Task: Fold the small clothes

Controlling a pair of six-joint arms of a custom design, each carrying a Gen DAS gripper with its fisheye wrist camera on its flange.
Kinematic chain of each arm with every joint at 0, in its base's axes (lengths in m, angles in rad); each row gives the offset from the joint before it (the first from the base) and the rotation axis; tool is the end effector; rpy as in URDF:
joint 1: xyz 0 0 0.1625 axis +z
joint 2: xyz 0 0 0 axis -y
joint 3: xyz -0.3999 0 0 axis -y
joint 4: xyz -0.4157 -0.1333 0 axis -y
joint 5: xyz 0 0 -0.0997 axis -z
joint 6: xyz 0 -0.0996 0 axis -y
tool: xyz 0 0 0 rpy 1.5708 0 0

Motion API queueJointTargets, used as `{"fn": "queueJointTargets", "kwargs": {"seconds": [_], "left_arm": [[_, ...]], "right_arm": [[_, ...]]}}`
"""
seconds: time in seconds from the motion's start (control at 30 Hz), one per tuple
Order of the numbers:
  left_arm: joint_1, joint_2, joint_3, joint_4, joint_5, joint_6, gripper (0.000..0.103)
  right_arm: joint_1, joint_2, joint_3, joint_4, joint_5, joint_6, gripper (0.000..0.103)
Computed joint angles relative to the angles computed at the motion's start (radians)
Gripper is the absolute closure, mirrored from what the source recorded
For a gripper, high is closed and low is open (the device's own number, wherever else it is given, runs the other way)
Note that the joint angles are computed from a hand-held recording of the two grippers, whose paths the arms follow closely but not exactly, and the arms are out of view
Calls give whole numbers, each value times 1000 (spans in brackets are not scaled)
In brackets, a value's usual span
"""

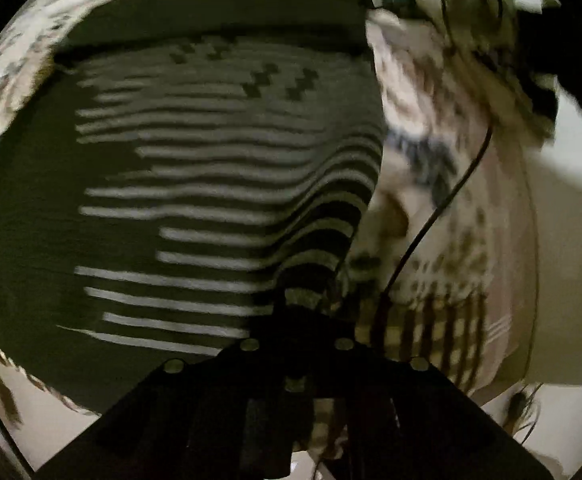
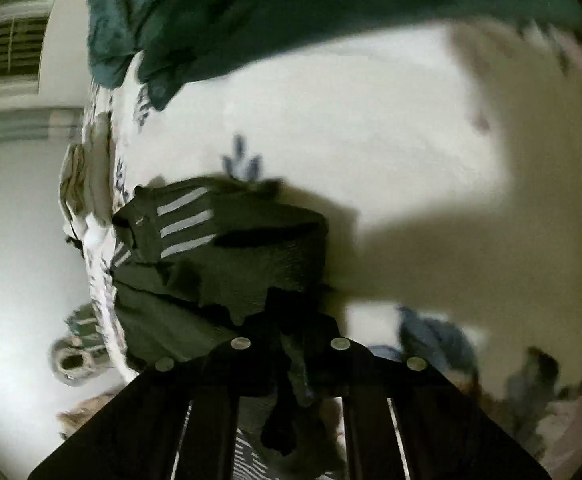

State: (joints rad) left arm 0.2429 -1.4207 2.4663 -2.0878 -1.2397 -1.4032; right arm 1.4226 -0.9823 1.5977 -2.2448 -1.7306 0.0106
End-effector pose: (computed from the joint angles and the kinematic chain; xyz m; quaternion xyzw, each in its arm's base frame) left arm -0.2580 -0.2346 0.0666 0.0072 0.9530 -0.1032 0.2847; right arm 0.0177 -0.6767 0.1628 -0.0814 -0.9931 0.0237 0.0816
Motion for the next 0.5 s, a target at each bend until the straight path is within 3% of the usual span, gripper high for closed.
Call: {"fn": "queueJointTargets", "kwargs": {"seconds": [0.17,0.27,0.4,0.5], "left_arm": [[-12,-225,5,215,100,-117,98],[-15,-458,20,425,140,-249,99],[-17,-728,51,655,151,-408,98],[-2,-923,68,807,145,-496,98]], "right_arm": [[106,-3,-48,66,-76,-2,96],[186,21,-95,103,-125,8,96],[302,114,-204,157,-170,61,97],[394,242,-320,194,-216,97,97]]}}
